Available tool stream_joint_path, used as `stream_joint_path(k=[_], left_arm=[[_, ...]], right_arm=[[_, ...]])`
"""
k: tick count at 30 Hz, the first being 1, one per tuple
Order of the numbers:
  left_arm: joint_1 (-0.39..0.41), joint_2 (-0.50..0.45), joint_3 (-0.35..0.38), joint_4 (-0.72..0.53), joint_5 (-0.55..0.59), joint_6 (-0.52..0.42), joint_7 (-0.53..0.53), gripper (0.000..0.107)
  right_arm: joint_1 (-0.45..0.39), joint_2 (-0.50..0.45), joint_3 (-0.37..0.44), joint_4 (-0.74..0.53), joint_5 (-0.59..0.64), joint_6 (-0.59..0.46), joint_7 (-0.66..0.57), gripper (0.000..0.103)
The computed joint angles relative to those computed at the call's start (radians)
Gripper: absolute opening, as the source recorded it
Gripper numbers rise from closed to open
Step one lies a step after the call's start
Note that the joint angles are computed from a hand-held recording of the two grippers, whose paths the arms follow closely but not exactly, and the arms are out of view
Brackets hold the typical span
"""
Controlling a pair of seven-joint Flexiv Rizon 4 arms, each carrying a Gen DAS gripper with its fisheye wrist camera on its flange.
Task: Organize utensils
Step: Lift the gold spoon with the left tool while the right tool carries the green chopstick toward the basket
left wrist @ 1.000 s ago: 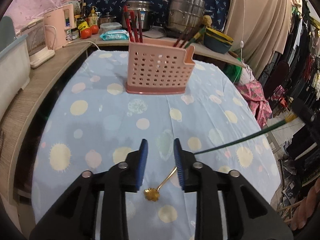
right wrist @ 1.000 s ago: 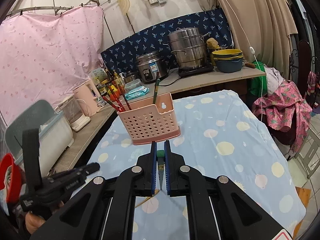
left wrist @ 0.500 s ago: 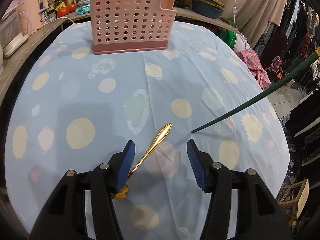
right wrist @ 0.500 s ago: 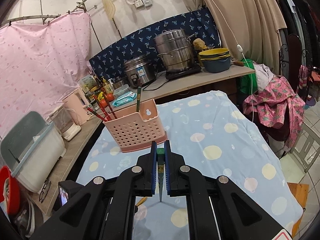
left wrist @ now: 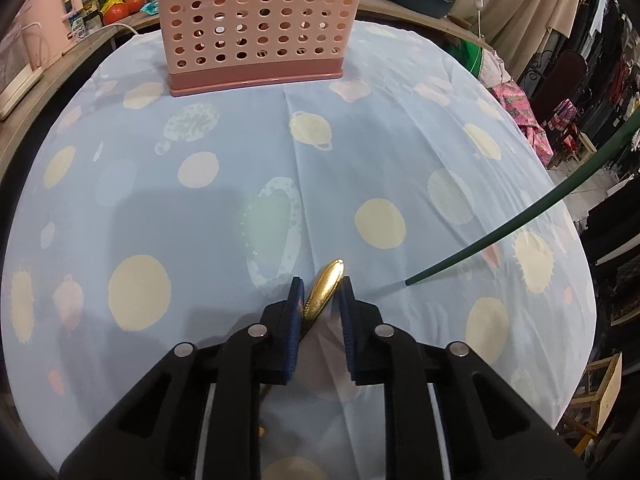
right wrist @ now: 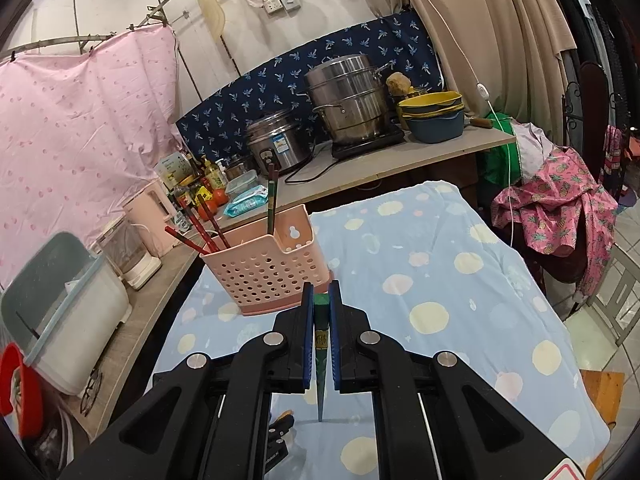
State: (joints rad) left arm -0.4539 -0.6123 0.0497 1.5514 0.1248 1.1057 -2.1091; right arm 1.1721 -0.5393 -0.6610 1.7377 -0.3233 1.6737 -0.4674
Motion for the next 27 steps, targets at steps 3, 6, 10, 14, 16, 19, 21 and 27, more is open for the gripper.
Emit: stream_joint_path(k=[3, 6, 10, 14, 16, 19, 21, 27], left_arm=[[0.014, 0.010, -0.016, 0.018, -0.015, 0.009, 0.017, 0.010], [0.015, 0.032, -0.017, 0.043, -0.023, 0.029, 0.015, 0.010], [0.017, 0.068, -0.016, 0.072, -0.026, 0.055, 0.010, 0.010], [0.011, 0.104, -0.005, 0.089, -0.015, 0.075, -0.010, 0.010], [0.009, 0.122, 0.001, 0.095, -0.006, 0.085, -0.022, 0.009], [0.010, 0.148, 0.007, 0.104, 0.007, 0.099, -0.041, 0.001], [0.013, 0.165, 0.008, 0.111, 0.015, 0.109, -0.052, 0.001], [0.017, 0.181, 0.017, 0.104, 0.049, 0.123, -0.074, 0.000]], right_arm=[[-0.012, -0.003, 0.013, -0.011, -0.002, -0.005, -0.001, 0.007], [-0.011, -0.002, 0.011, -0.009, -0.005, -0.005, 0.004, 0.007], [-0.022, -0.007, 0.024, -0.025, -0.014, -0.011, 0.008, 0.007], [-0.033, -0.010, 0.041, -0.040, -0.025, -0.011, 0.015, 0.007], [-0.023, -0.008, 0.034, -0.035, -0.029, -0.003, 0.017, 0.007], [-0.021, -0.009, 0.037, -0.039, -0.027, 0.003, 0.011, 0.007], [-0.016, -0.007, 0.035, -0.039, -0.024, 0.007, 0.005, 0.007], [-0.025, -0.010, 0.053, -0.062, -0.027, 0.000, -0.010, 0.007]])
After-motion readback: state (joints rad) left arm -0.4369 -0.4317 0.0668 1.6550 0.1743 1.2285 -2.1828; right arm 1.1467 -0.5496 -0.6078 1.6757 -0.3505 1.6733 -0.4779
